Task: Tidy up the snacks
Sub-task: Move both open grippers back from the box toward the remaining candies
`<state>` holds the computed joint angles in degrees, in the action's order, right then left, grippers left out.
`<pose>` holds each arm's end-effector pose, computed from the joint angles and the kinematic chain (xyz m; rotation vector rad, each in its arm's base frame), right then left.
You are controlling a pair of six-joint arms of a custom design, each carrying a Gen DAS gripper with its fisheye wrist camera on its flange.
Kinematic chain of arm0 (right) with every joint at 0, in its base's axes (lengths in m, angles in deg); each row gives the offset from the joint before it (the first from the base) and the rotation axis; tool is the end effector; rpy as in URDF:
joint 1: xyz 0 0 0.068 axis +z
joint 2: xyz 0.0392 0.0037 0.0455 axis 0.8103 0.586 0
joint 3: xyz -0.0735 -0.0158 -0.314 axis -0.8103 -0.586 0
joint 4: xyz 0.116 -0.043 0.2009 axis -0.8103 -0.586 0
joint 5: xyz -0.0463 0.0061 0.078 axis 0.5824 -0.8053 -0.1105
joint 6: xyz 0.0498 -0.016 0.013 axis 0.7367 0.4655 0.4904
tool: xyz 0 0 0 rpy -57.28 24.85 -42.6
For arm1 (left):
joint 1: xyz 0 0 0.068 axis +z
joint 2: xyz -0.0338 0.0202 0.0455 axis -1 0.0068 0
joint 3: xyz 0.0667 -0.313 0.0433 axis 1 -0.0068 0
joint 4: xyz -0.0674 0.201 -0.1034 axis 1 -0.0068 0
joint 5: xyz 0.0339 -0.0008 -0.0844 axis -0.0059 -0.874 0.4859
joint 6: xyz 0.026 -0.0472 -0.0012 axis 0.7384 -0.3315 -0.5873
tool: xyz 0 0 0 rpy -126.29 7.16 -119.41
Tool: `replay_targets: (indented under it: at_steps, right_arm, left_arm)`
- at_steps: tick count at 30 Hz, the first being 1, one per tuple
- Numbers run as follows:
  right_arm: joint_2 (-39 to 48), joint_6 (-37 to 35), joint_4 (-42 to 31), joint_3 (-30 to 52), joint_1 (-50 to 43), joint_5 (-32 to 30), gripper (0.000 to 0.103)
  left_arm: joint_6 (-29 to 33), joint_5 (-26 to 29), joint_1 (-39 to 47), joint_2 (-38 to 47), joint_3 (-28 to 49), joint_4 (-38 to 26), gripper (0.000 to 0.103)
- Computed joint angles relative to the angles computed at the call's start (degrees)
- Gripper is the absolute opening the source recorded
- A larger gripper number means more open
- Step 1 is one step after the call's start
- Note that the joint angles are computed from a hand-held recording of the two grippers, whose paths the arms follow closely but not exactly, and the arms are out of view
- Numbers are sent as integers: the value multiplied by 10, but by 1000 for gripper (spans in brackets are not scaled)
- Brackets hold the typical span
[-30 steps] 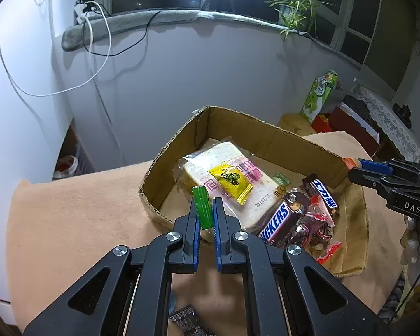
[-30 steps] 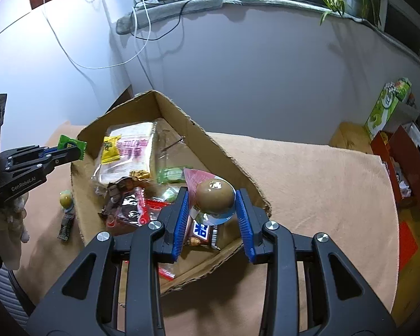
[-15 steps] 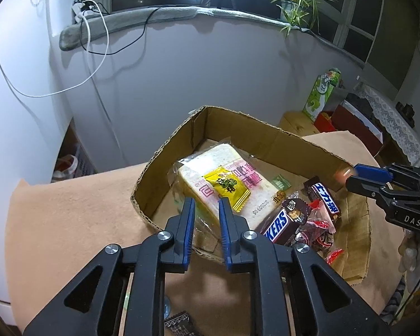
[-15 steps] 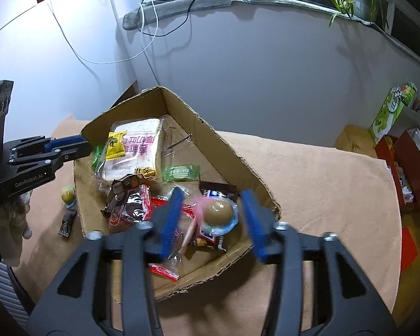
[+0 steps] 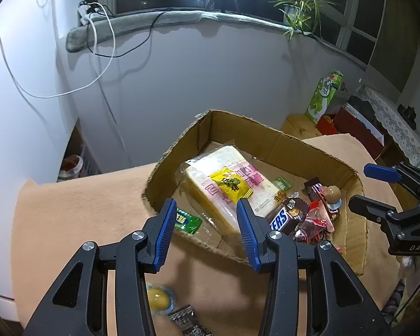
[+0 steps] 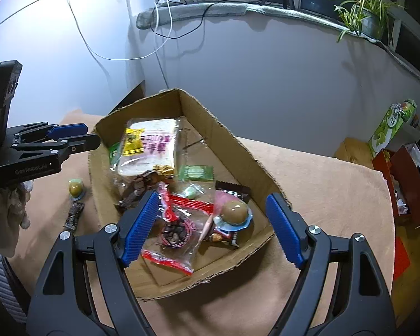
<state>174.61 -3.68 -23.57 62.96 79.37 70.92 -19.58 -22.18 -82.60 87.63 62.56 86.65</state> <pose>0.2173 0.0953 0.1739 -0.0794 2.4515 0.1047 0.2452 0.0147 0.1594 0.5696 2.3964 -0.3307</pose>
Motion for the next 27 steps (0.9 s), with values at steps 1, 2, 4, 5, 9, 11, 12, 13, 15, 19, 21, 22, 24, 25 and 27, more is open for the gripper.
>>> replay_targets:
  at_steps: [1, 2, 4, 5, 9, 11, 12, 13, 15, 19, 21, 22, 24, 25, 27]
  right_arm:
    - [-4, 5, -4, 1, 8, 5, 81]
    - [-9, 10, -8, 2, 16, 9, 81]
    - [-17, 21, -14, 2, 31, 15, 81]
    - [-23, 28, -16, 1, 42, 19, 81]
    - [-38, 54, -26, 3, 89, 39, 81]
    - [-44, 70, -32, 7, 121, 56, 81]
    - [-44, 79, -36, 11, 142, 66, 81]
    - [-44, 86, -39, 13, 157, 73, 81]
    - [-39, 99, -43, 21, 192, 91, 81]
    - [-10, 118, -53, 45, 258, 127, 81]
    - [8, 127, -54, 57, 281, 135, 81]
    - [20, 132, -52, 62, 291, 135, 81]
    - [38, 140, -48, 70, 305, 132, 81]
    - [49, 145, -46, 75, 311, 131, 81]
    - [67, 151, -43, 84, 320, 127, 81]
  left_arm:
    - [4, 4, 7, -3, 0, -4, 43]
    - [7, 8, 14, -7, 0, -8, 43]
    - [16, 19, 31, -13, 1, -20, 43]
    - [20, 22, 39, -15, 0, -24, 43]
    - [44, 41, 75, -19, -1, -42, 43]
    - [58, 51, 96, -18, -2, -51, 43]
    - [65, 56, 106, -17, -3, -55, 43]
    - [72, 61, 116, -15, -2, -60, 43]
    - [85, 67, 131, -13, -3, -67, 43]
    - [115, 81, 166, -3, -4, -83, 43]
    - [128, 87, 180, 1, -4, -90, 43]
    - [136, 92, 190, 4, -4, -95, 43]
    - [151, 100, 206, 10, 0, -106, 43]
    - [159, 104, 215, 13, 1, -111, 43]
    - [172, 110, 230, 20, 2, -118, 43]
